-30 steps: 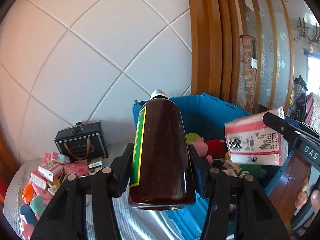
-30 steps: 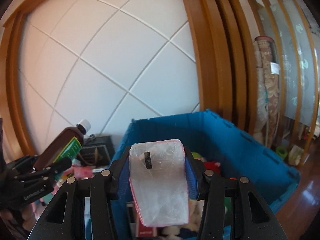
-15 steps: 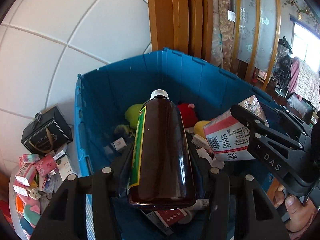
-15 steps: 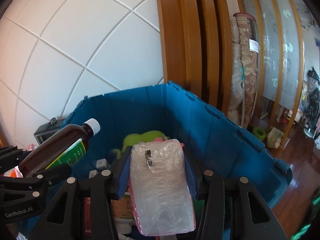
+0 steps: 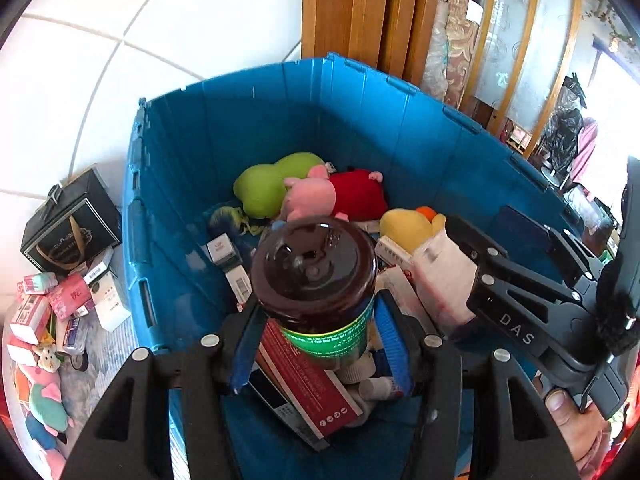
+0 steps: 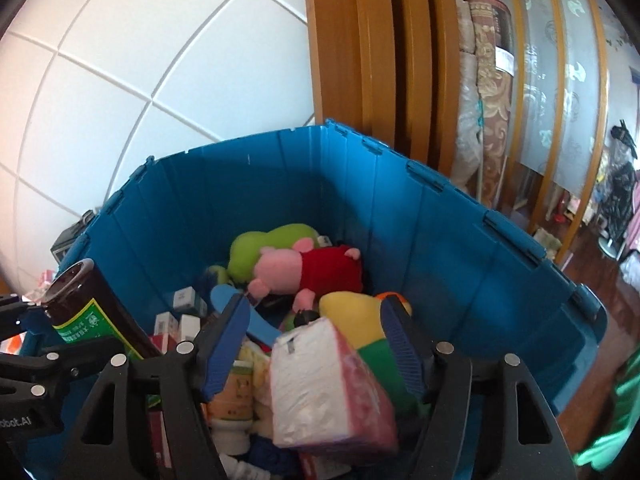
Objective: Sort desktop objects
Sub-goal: 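Lower both grippers into the bin and open them to drop the bottle and tissue pack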
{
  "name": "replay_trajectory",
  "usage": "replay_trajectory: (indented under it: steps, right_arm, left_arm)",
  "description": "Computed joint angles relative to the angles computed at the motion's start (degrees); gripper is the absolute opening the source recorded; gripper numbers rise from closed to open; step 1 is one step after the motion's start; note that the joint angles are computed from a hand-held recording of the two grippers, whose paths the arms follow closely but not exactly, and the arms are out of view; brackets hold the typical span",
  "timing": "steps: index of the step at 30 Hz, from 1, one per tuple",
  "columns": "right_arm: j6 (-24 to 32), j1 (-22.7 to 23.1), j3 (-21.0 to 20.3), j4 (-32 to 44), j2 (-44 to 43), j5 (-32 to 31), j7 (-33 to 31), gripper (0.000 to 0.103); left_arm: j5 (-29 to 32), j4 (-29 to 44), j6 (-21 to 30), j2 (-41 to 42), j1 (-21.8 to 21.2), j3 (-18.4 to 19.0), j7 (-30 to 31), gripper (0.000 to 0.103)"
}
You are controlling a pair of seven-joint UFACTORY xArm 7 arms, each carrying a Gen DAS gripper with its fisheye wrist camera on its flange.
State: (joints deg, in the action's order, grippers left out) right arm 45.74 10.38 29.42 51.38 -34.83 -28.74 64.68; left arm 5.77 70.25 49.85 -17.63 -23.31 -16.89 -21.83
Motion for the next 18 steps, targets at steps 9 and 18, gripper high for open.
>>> replay_trajectory:
  steps: [9, 18]
  right_arm:
    - [1.5, -0.5, 0.9, 0.8, 0.2, -0.9, 1.3, 0.071]
    - [1.6, -0.3, 0.6, 0.8, 0.2, -1.6, 1.5, 0.074]
  left_arm:
    - [4.3, -4.8, -9.0, -4.1, 1.8, -1.2, -3.0, 0.056]
    - [2.0, -6.6, -10.7, -8.1, 3.9, 0.3, -4.0, 0.056]
